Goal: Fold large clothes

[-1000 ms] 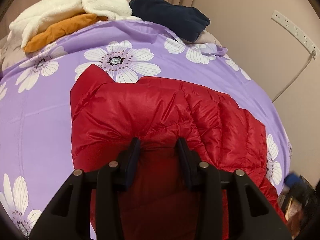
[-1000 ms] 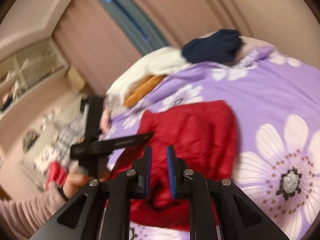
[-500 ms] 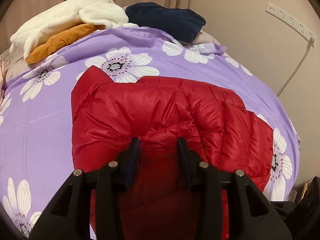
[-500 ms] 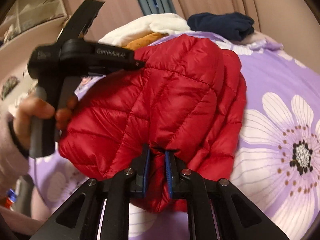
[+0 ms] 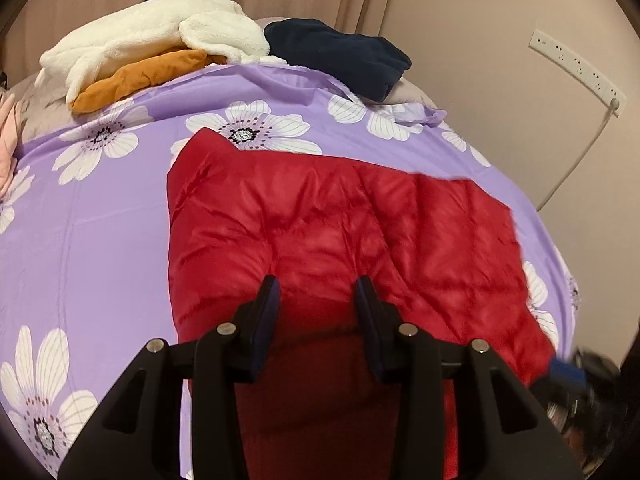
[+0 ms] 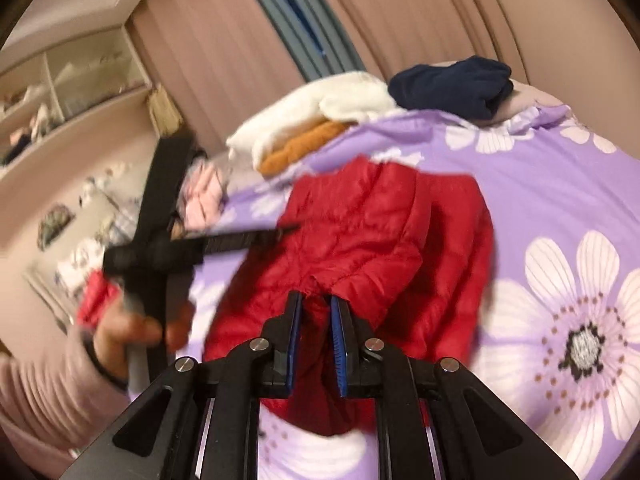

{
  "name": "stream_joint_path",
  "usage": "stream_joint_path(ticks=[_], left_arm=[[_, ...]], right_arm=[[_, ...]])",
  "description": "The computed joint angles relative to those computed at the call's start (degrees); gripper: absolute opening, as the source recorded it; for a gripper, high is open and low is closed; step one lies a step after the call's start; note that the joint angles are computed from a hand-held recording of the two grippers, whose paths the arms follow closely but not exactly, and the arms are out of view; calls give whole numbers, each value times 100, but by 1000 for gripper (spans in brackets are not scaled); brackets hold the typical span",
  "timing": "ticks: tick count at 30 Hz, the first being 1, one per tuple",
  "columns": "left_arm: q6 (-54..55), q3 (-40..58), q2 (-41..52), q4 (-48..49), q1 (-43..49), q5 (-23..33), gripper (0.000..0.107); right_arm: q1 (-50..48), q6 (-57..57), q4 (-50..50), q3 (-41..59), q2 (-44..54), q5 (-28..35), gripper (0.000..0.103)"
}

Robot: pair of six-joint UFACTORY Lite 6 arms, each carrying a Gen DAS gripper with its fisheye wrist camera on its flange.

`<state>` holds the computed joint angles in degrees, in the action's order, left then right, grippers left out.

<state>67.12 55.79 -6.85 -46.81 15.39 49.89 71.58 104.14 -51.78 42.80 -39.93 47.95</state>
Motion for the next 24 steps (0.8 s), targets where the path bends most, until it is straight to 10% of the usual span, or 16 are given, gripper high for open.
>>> stream_joint_path(ticks=[5, 15, 24], left_arm=[[93, -89, -174, 96, 99, 203, 39], [567, -414, -348, -39, 252, 462, 41], [606, -567, -597, 83, 243, 522, 41]], right_arm=[[-932, -1114, 939, 586, 391, -513, 16], [553, -374, 373, 642, -182, 1594, 36], [-2062, -1468, 833, 578, 1266, -898, 37]])
